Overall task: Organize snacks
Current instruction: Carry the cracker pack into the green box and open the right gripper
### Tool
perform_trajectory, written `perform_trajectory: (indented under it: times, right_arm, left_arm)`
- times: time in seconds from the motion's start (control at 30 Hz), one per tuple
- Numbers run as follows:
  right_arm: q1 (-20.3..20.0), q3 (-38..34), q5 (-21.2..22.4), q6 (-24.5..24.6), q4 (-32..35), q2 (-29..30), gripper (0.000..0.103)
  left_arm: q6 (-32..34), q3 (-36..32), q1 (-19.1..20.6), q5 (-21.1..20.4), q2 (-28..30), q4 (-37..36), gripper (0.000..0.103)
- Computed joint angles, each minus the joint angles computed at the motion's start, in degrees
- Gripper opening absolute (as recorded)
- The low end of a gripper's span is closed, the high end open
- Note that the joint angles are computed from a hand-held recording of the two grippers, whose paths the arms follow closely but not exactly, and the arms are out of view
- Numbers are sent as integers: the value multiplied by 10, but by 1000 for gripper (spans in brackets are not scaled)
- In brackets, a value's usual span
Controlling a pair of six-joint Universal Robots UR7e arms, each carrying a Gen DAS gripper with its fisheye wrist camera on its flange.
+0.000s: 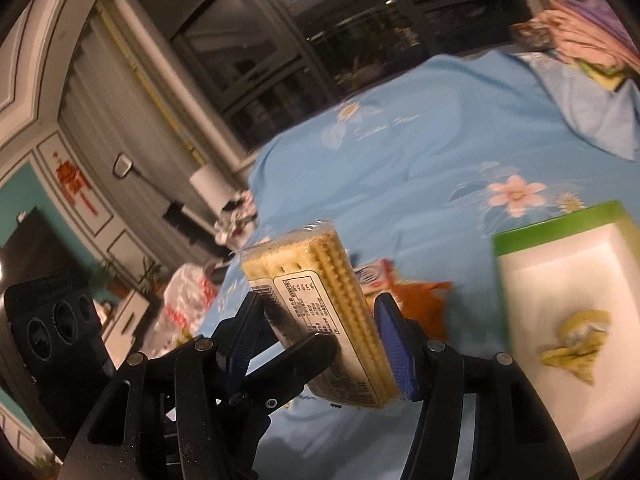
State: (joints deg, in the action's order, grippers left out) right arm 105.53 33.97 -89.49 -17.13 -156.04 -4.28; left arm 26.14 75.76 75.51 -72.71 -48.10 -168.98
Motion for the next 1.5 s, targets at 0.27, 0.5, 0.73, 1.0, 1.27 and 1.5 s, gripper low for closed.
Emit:
perform_trajectory:
  times: [0.27, 0.5, 0.73, 1.0, 1.27, 1.5]
  right_arm:
    - [-19, 77, -5, 23, -81, -48, 61]
    - [-39, 87, -6, 55, -96, -60, 61]
    - [-41, 111, -42, 59, -127, -71, 61]
    - [-45, 110, -58, 74, -131, -72, 61]
    - [-53, 113, -79, 93, -133, -75, 61]
    - [-58, 101, -100, 111, -115, -72, 61]
  left_arm:
    - [17, -38, -20, -10, 39, 36, 36]
    - [27, -78, -30, -6, 78, 65, 34]
    - [45, -87, -28, -32, 88, 80, 34]
    - [42, -111, -28, -42, 104, 111, 34]
    - [34, -145, -27, -53, 128, 156, 34]
    - [29, -170, -26, -51, 146, 189, 34]
